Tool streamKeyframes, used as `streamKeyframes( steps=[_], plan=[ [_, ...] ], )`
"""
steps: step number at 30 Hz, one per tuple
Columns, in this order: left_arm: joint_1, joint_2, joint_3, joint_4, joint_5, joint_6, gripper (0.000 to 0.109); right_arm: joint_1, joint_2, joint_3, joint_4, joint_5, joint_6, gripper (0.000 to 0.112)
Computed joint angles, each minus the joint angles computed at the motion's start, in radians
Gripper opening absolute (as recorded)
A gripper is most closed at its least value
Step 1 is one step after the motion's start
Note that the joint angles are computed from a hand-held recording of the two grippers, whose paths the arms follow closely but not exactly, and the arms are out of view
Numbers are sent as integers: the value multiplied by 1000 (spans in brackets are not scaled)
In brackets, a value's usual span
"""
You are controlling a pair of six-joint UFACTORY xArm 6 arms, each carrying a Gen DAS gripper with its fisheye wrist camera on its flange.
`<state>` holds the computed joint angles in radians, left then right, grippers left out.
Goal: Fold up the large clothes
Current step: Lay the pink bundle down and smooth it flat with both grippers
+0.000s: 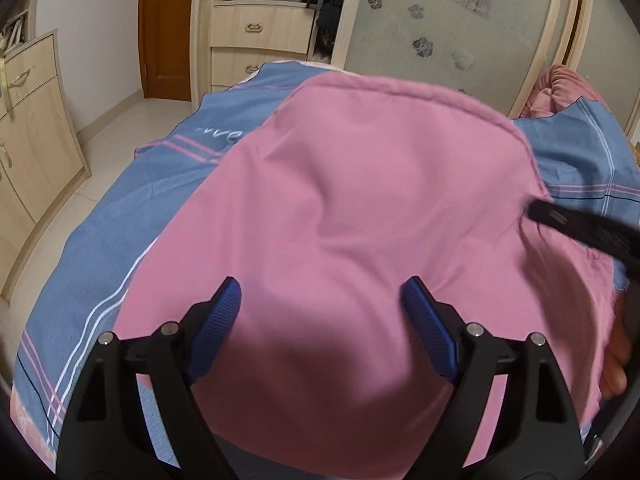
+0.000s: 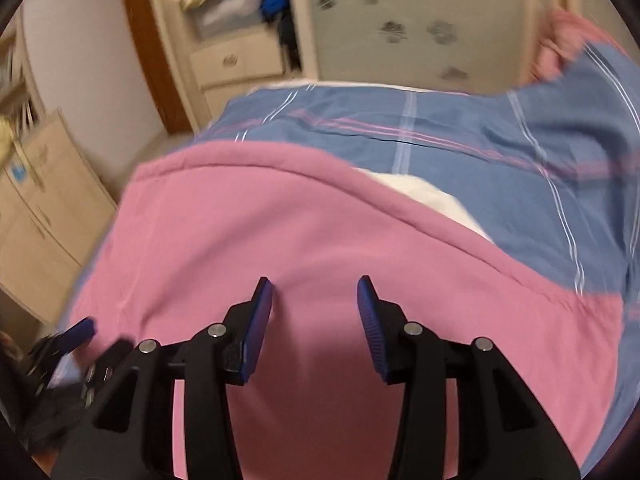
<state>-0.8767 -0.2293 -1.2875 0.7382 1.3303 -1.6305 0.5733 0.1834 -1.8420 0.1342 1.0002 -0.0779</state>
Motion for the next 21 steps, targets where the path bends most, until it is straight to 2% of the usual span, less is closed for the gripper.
streamKeyframes(
  steps=[2, 3, 5, 8, 13, 16, 19, 21],
  plan=[
    [-8, -6, 7, 0, 25, -1, 86, 35, 111, -118, -102, 32, 58, 46],
    [-10, -4, 7, -1, 37, -1, 86, 46, 159, -168, -140, 42, 88, 53],
    [-9, -5, 12, -4, 43, -2, 86, 56, 263, -295, -189, 90, 123, 59],
    [-3, -4, 17, -10, 45, 4, 86, 58, 324, -361, -218, 102, 128, 64],
    [-12, 18, -9, -6, 76, 26, 86, 47, 291, -266, -217, 14, 134, 68],
    [-14, 18, -12, -10, 86, 27, 86, 47, 264, -235, -214, -8, 135, 69],
    [-13, -1, 3, -7, 82, 17, 86, 17, 157, -135, -96, -29, 115, 69],
    [-24, -4, -1, 13, 100, 3, 86, -16, 16, 23, 5, -71, 70, 70]
  ],
)
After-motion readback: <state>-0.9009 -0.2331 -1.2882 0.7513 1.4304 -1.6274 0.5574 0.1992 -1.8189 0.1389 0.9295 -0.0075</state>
